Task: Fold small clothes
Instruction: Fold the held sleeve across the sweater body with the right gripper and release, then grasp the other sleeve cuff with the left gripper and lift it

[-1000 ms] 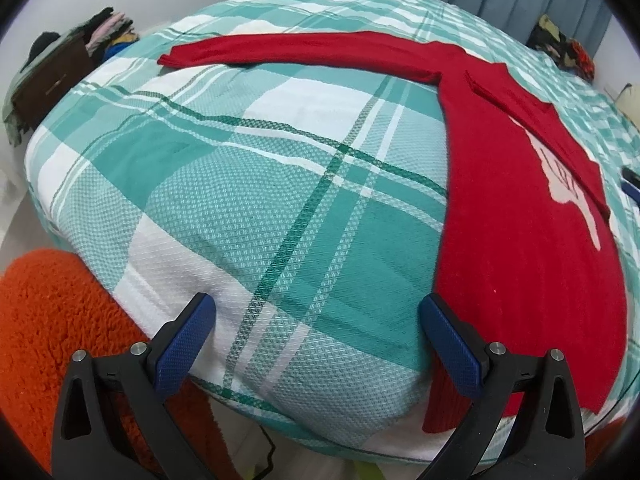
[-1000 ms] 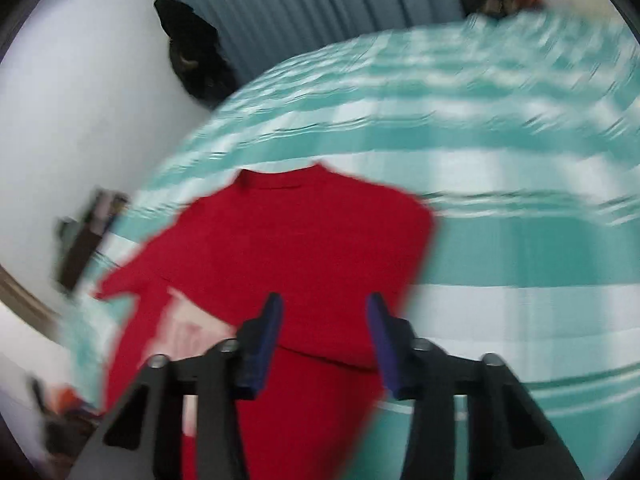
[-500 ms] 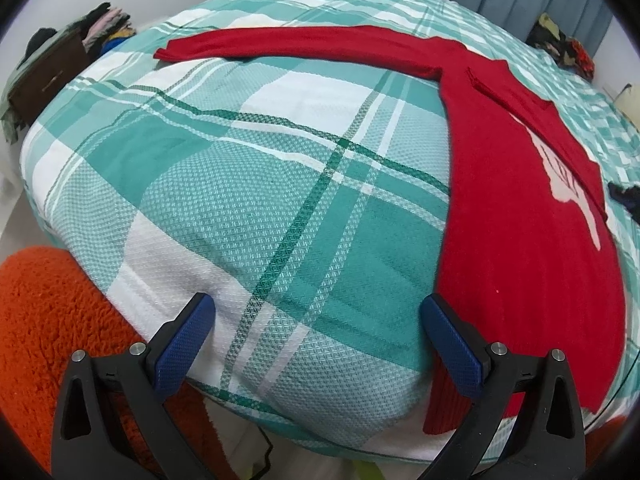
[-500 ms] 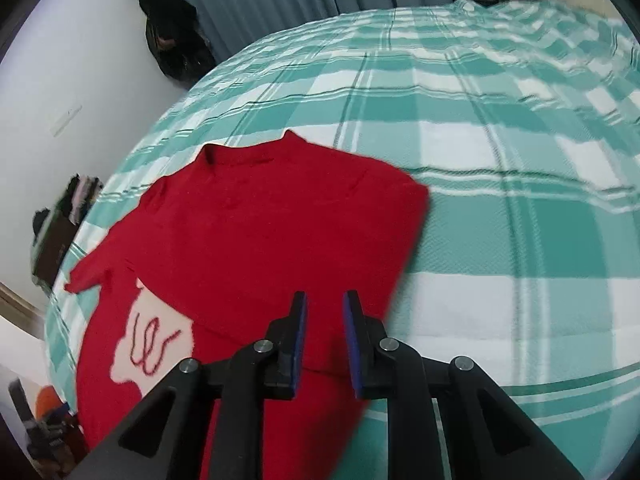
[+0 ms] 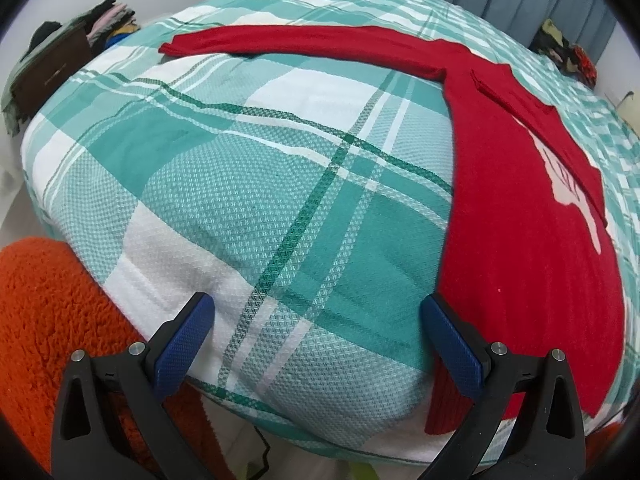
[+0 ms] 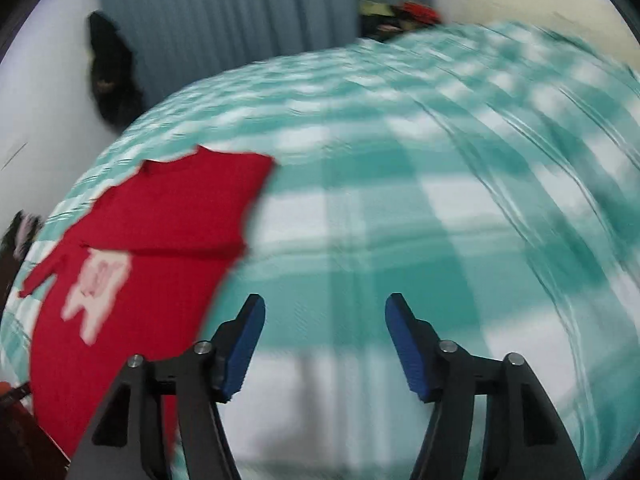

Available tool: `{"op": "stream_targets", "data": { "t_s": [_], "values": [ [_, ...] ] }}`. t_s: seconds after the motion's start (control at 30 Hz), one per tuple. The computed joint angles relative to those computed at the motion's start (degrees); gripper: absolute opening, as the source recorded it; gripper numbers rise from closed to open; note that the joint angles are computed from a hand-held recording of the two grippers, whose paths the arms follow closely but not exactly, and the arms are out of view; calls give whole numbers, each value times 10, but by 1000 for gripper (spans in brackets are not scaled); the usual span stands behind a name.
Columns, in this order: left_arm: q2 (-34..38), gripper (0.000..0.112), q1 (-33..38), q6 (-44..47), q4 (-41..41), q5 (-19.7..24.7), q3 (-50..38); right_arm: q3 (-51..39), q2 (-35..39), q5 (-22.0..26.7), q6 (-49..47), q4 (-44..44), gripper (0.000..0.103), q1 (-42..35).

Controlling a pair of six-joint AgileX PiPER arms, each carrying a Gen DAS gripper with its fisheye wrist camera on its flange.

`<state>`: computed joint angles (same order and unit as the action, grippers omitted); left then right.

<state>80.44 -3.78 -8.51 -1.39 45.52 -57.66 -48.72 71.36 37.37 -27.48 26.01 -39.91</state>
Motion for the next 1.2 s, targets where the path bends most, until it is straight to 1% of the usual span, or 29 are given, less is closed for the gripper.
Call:
{"op": "stream_targets", "data": {
  "t_s": [0.07, 0.1, 0.13, 0.17, 0.2, 0.23, 0.27, 0.3, 0.33, 0.43, 0.5, 0.77, 0.8, 0.9, 1.03, 1.1, 1.13, 1.2],
  "values": [
    [2, 103, 7, 7, -14, 3, 0, 49, -13, -1, -1, -6, 67, -34],
    [4, 103, 15, 15, -27, 7, -2, 81, -21, -16, -5, -4, 68, -42],
    [7, 103, 23, 26, -42, 11, -3, 121, -38, -44, -32, 20, 69, -48],
    [9, 103, 29, 35, -53, 14, -4, 147, -57, -74, -36, 21, 69, -39],
    [9, 103, 31, 39, -56, 14, -3, 150, -55, -97, -17, 4, 73, -22],
    [8, 103, 31, 40, -56, 13, -2, 151, -57, -102, 11, -20, 80, -13],
    [6, 103, 30, 42, -56, 12, 0, 155, -54, -115, 25, -26, 83, 0],
    [5, 103, 30, 43, -58, 9, 2, 160, -53, -124, 16, -19, 85, 3],
    [3, 103, 32, 48, -61, 6, 5, 168, -53, -139, 9, -22, 85, 8],
    [-2, 103, 33, 58, -66, 4, 10, 178, -57, -143, -24, 0, 85, -4],
    [-9, 103, 37, 70, -71, 1, 17, 178, -56, -148, -18, -6, 85, 0],
    [0, 103, 51, 111, -98, 26, 8, 188, -57, -167, -3, -21, 86, 12],
    [3, 103, 51, 111, -98, 31, 3, 188, -57, -167, -3, -21, 86, 12],
    [16, 101, 66, 122, -119, 79, -34, 188, -57, -168, -4, -20, 86, 12],
    [1, 100, 129, 182, -203, 114, -89, 187, -56, -167, -8, -18, 86, 11],
    [30, 101, 182, 217, -262, 150, -156, 187, -55, -169, 2, -29, 86, 13],
    [57, 101, 207, 232, -288, 169, -196, 187, -55, -170, 7, -34, 86, 15],
    [111, 101, 243, 236, -307, 184, -268, 187, -56, -171, 20, -46, 86, 18]
  ]
}}
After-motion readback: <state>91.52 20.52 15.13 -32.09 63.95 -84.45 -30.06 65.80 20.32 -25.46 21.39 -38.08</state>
